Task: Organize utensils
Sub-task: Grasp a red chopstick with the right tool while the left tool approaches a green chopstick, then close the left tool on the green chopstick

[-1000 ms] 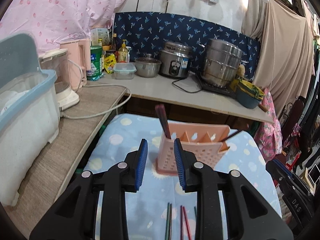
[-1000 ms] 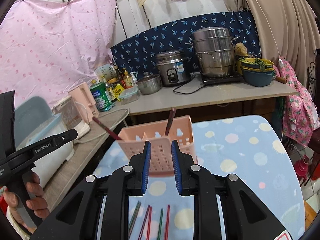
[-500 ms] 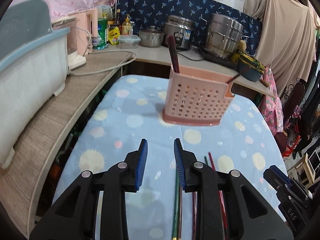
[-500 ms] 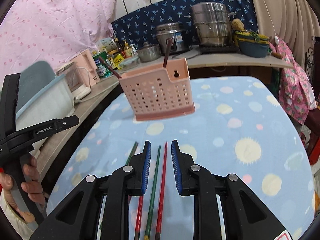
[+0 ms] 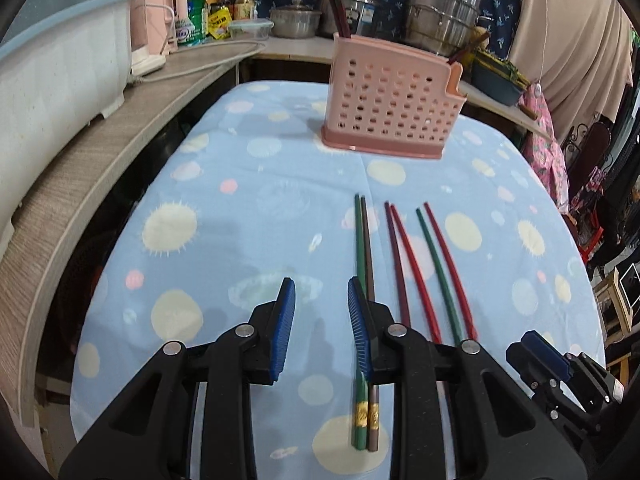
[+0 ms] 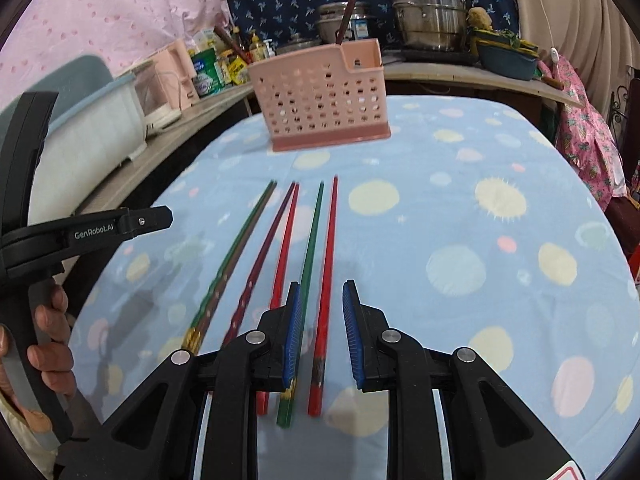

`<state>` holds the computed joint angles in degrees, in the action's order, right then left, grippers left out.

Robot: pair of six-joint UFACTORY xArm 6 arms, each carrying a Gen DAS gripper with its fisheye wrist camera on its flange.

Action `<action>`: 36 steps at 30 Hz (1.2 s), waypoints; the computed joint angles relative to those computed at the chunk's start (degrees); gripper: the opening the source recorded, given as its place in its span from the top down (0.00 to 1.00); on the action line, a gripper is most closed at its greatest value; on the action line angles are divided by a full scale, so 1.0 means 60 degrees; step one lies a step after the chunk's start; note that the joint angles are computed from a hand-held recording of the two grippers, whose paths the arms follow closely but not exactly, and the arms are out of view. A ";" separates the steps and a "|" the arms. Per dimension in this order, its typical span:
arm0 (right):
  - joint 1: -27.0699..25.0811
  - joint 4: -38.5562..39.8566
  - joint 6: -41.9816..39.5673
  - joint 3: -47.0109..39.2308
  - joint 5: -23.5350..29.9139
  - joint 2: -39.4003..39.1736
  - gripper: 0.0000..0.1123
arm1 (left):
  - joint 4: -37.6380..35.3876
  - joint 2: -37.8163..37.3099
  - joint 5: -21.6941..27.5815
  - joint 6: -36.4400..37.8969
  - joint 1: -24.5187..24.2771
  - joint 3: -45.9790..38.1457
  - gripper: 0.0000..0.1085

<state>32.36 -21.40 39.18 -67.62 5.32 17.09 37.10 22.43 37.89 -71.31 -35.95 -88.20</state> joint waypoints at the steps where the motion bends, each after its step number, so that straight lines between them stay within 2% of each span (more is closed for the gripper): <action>1: 0.0034 0.0091 -0.0054 0.0078 -0.0003 -0.0009 0.81 | -0.0034 -0.0035 -0.0048 -0.0002 -0.0009 0.0103 0.76; 14: 0.0176 0.0289 -0.0006 0.0686 0.0025 -0.0057 0.82 | -0.0343 -0.0233 -0.0181 0.0031 -0.0200 0.0855 0.76; 23: 0.0008 -0.2308 0.2129 0.0576 0.0342 -0.0093 0.92 | -0.0478 -0.0348 -0.0228 0.0074 -0.0240 0.1146 0.75; 27: -0.0071 -0.2201 0.2131 0.0654 0.0243 -0.0124 0.94 | -0.0514 -0.0395 -0.0250 0.0100 -0.0272 0.1249 0.74; 29: -0.0107 -0.2279 0.2254 0.0683 0.0221 -0.0142 0.94 | -0.0538 -0.0409 -0.0280 0.0133 -0.0286 0.1281 0.69; 36: -0.0118 -0.1166 0.1411 0.0812 -0.0022 -0.0137 0.94 | -0.0689 -0.0326 -0.0321 0.0321 -0.0404 0.1235 0.68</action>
